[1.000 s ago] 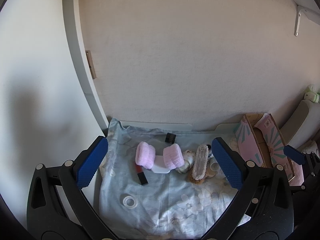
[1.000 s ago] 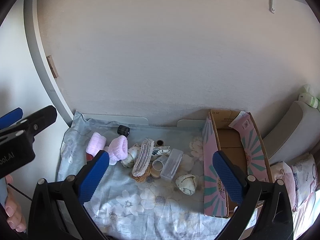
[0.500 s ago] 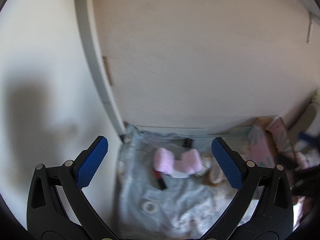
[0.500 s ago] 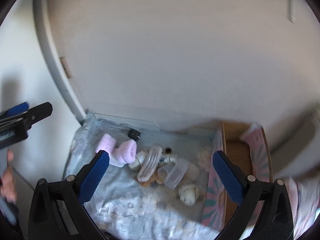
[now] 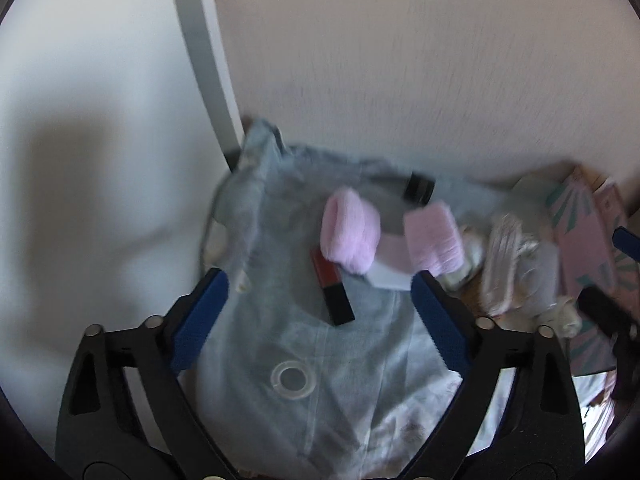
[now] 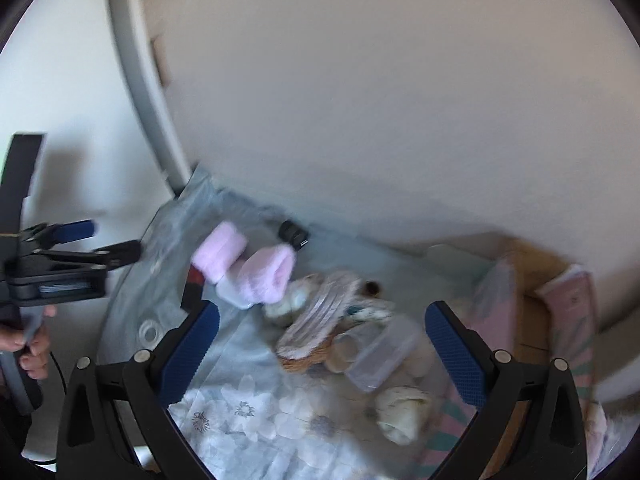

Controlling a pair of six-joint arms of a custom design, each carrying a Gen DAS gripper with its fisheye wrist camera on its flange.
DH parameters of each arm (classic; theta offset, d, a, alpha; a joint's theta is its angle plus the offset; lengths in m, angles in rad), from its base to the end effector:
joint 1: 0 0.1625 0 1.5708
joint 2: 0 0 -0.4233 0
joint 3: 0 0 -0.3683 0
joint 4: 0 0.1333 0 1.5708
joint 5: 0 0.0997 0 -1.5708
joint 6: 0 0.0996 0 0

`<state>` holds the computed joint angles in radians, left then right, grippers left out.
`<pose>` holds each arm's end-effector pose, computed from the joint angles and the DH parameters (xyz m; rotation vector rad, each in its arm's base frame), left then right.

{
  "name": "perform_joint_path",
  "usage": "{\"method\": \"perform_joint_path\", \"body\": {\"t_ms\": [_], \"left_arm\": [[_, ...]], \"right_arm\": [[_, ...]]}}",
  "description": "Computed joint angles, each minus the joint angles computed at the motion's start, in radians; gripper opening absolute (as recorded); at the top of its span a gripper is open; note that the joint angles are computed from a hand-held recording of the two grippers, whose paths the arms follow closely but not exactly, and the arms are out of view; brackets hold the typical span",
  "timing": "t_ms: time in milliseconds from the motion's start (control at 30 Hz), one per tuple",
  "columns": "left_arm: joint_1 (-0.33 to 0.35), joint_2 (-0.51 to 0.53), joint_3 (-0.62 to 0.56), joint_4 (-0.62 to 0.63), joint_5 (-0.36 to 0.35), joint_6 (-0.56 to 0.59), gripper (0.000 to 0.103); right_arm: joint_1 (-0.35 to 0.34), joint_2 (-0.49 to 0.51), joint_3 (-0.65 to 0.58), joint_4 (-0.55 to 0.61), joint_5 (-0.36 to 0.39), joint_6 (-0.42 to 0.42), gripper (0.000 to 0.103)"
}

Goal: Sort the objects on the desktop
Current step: 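Grasp the red lipstick with the left tool while the right tool grasps the white fuzzy brush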

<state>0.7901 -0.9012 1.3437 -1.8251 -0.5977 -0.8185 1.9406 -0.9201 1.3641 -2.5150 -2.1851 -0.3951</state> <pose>-0.3275 -0.6370 0.2630 0.0696 2.2447 -0.7032 0.3294 -0.6397 0.3175 0.7321 -2.3533 0.6176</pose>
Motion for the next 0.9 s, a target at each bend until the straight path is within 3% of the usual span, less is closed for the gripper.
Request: {"method": "perform_joint_path", "body": {"t_ms": [200, 267, 400, 567, 767, 900], "left_arm": [[0.07, 0.051, 0.033, -0.104, -0.009, 0.006, 0.07], [0.085, 0.057, 0.043, -0.115, -0.013, -0.011, 0.069], [0.1, 0.059, 0.064, -0.151, -0.019, -0.014, 0.067], [0.112, 0.062, 0.068, -0.162, -0.022, -0.004, 0.059], [0.118, 0.059, 0.071, -0.179, -0.025, 0.032, 0.048], [0.113, 0.052, 0.078, -0.193, -0.017, 0.067, 0.031]], "right_arm": [[-0.015, 0.071, 0.13, -0.302, -0.036, -0.156, 0.083], [-0.023, 0.087, 0.171, -0.374, -0.039, -0.166, 0.074], [-0.038, 0.108, 0.213, -0.449, -0.067, -0.156, 0.072], [-0.047, 0.147, 0.208, -0.519, -0.123, -0.188, 0.069], [-0.069, 0.168, 0.173, -0.489, -0.139, -0.142, 0.052], [-0.074, 0.172, 0.154, -0.479, -0.13, -0.12, 0.039]]}}
